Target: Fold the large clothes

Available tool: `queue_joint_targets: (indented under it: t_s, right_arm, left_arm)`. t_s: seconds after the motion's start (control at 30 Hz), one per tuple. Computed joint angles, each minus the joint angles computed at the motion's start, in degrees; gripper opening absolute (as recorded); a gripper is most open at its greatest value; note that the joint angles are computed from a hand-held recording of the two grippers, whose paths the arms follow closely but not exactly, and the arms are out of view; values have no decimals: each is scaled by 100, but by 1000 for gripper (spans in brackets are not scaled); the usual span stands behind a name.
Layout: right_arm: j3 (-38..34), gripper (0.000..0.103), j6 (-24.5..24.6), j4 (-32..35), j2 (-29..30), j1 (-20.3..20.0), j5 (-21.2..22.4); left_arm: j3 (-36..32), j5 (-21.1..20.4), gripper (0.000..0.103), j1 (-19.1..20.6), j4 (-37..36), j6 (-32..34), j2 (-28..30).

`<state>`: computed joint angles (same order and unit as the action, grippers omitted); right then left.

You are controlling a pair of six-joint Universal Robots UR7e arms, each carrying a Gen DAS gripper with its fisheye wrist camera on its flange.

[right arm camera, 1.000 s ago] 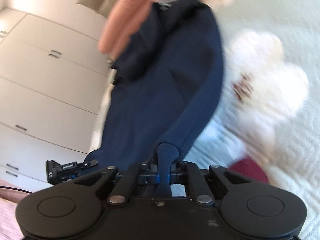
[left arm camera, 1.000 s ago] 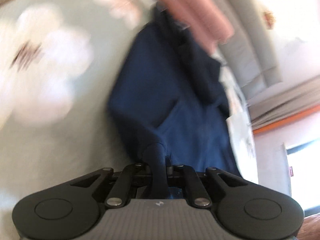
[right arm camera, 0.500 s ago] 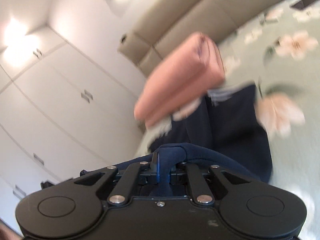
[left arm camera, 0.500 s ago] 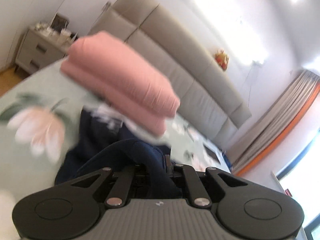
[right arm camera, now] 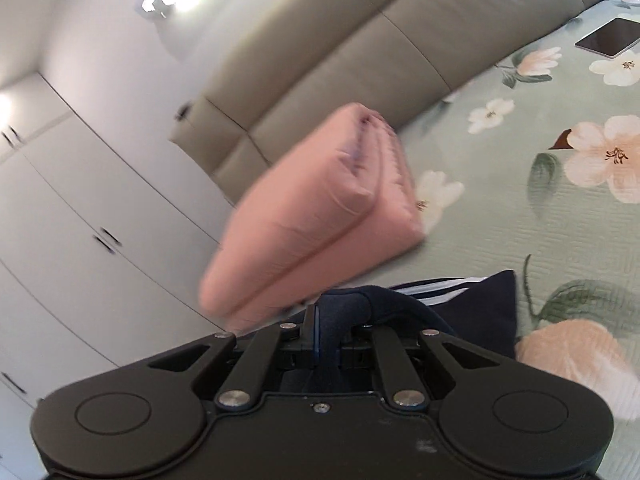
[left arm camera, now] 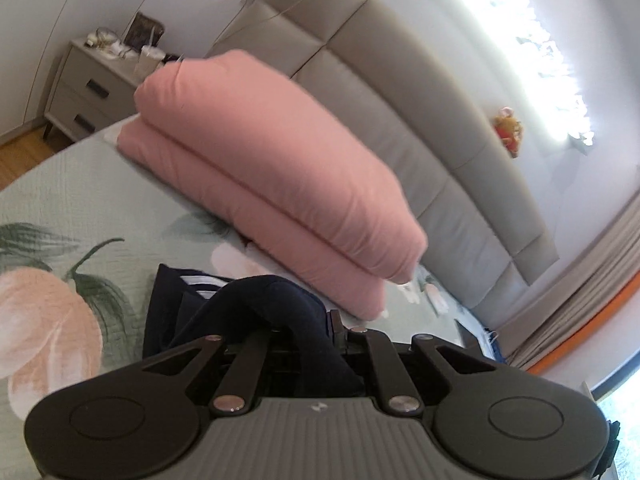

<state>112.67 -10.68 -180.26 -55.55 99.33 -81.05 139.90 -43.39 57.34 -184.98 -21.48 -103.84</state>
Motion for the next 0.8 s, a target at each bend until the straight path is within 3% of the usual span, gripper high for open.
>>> queue_joint_targets:
  t_s: [0.13,0.2,0.23,0.33,0.37,0.4,0.43,0.5,0.53,0.63,0.8]
  right_arm:
    - [-516,10,44,194,482,5,-187]
    - [-891,11,79,270,796,23,-339]
    - [-1194,13,171,397,1014,43,-509]
    - [-1847,48,323,512,1503,137,-1006]
    - [-1926,67,91,359,1610,178,-1139]
    - [-1997,78,-202,314,1690,215,-1238]
    - [-2080,78,-596,416,1752,248,-1334]
    - [-2190,78,-1308,751,1828,254,-1411]
    - [-2233,80,-1684,864,1883,253,-1500]
    - [-2364,80,-2566,806,2153,266,-1963]
    - [-2898,82,-2854,935,2696,215,-2408]
  left_arm:
    - [-307,-377,10,611,-515,416,592]
    - [-628,-521,15,972,-1085,737,1149]
    - [-900,-607,16,1186,-1015,723,1388]
    - [-1672,-1350,31,1787,96,333,1634]
    - [-1910,-1530,46,1937,624,169,1672]
    - [-2062,-1610,60,2034,961,115,1706]
    - [-2132,-1615,65,2099,1058,208,1736]
    - [-2096,-1668,89,2199,815,555,1753]
    - [-2108,-1828,92,2306,781,665,1736]
    - [-2181,-2049,97,2553,770,1071,1792]
    - [-2730,-1978,93,2860,2030,1510,2185]
